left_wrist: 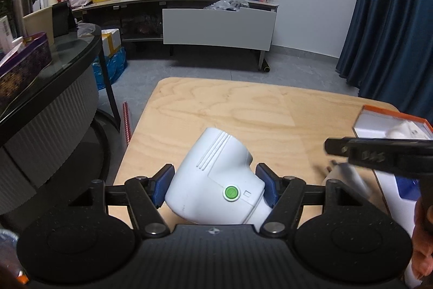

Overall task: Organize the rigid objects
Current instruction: 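Grasp the white square charger with right tool while left tool holds the plug adapter, then lift plug adapter and charger and carry both toward the tray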

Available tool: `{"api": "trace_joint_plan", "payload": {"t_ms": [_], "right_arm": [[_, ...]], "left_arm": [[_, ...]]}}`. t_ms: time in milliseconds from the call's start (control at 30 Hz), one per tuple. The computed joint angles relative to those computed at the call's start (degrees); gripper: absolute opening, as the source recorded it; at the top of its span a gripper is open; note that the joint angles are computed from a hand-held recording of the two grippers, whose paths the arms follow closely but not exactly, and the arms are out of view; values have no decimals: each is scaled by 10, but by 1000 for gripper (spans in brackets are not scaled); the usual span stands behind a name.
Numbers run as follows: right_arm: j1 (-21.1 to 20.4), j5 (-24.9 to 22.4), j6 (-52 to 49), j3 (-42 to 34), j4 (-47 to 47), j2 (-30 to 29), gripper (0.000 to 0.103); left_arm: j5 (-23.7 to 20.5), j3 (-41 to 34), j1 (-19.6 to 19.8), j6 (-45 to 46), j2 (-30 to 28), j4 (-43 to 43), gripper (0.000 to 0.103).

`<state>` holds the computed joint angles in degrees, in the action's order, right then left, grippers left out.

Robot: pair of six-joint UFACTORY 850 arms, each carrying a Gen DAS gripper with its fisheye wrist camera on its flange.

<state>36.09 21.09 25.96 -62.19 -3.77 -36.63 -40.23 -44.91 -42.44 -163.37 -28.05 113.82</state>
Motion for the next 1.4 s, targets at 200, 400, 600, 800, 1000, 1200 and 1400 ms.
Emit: {"api": "trace_joint_plan", "payload": {"t_ms": [200, 400, 600, 800, 1000, 1200, 1400], "right_arm": [[-8, 21, 20, 59, -4, 31, 88], [-5, 43, 65, 91, -64, 39, 90], [9, 20, 24, 75, -45, 30, 91], [17, -21, -6, 28, -20, 1, 33], [29, -3, -42, 56, 3, 27, 33], [34, 23, -23, 100, -25, 74, 32], [37, 29, -23, 136, -20, 104, 32]], "left_arm": [[-2, 22, -16, -11, 14, -9, 67], [-3, 31, -19, -28, 16, 4, 67], [-2, 31, -18, -35, 11, 12, 67], [1, 30, -19, -28, 11, 9, 67], [-2, 32, -23, -29, 15, 5, 67], [-10, 37, -38, -12, 27, -25, 67], [-16, 49, -56, -11, 42, -48, 67]]}}
